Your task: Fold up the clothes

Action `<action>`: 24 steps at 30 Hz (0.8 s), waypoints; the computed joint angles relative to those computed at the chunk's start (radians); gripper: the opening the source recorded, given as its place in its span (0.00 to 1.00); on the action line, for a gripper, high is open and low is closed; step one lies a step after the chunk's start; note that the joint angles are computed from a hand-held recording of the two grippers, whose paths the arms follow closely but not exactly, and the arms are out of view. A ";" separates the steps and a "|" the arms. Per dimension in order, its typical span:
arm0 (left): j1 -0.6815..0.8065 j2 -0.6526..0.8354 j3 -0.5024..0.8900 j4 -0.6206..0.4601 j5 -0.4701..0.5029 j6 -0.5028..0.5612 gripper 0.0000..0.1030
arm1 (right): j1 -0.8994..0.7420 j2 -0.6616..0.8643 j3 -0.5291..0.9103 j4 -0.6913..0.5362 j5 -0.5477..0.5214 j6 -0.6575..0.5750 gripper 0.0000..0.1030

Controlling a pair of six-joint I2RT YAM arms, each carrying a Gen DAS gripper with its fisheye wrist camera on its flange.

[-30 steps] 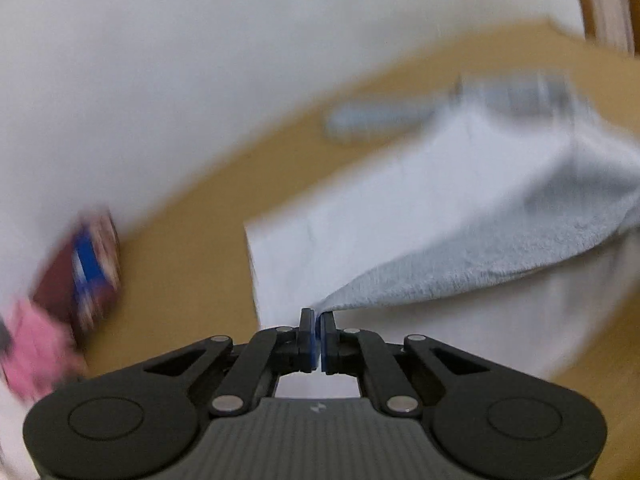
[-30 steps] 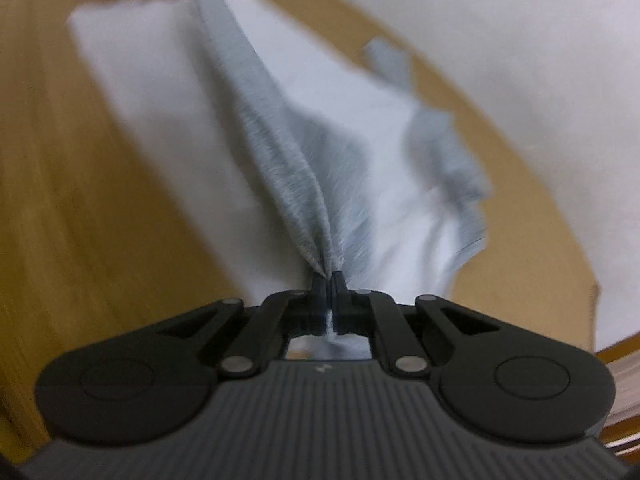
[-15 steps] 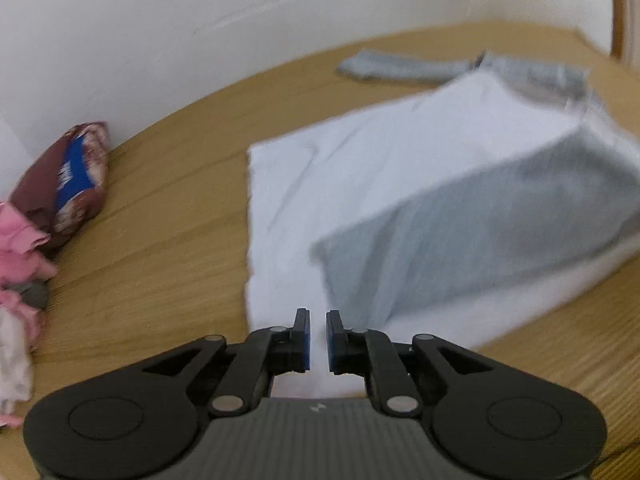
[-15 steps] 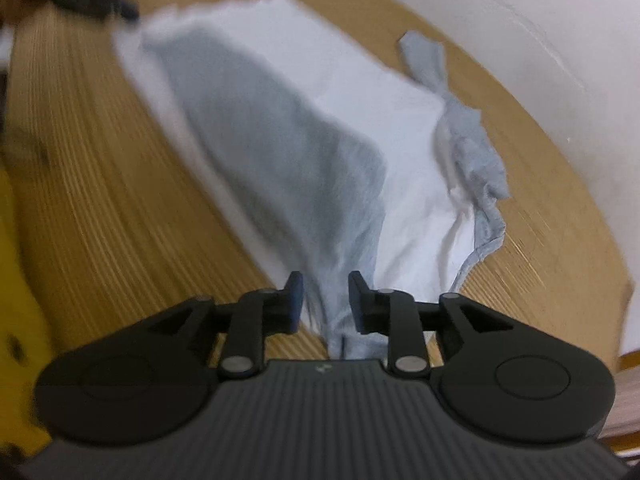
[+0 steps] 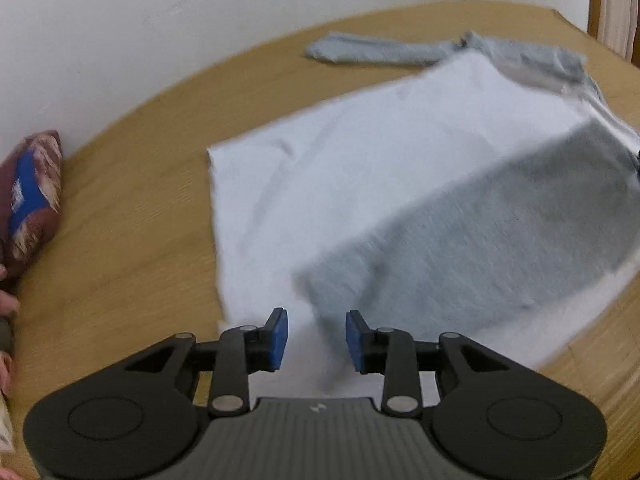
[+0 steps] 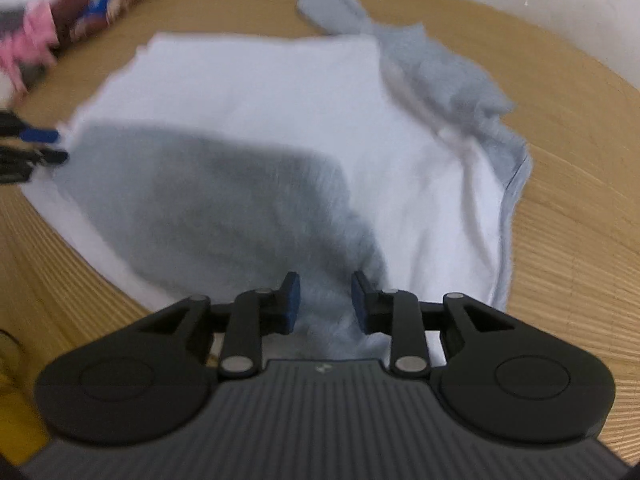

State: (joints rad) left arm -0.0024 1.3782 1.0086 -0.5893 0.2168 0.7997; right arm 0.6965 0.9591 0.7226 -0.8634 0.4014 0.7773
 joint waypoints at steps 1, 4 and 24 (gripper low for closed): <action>-0.007 0.037 0.042 0.025 -0.008 -0.012 0.40 | -0.029 -0.030 0.012 0.008 0.014 -0.044 0.31; -0.047 0.239 0.245 0.056 -0.034 -0.104 0.44 | -0.231 0.014 0.069 0.110 0.031 -0.223 0.49; -0.146 0.835 0.889 -0.096 -0.058 -0.306 0.79 | -0.657 0.989 0.675 0.417 -0.135 -0.551 0.60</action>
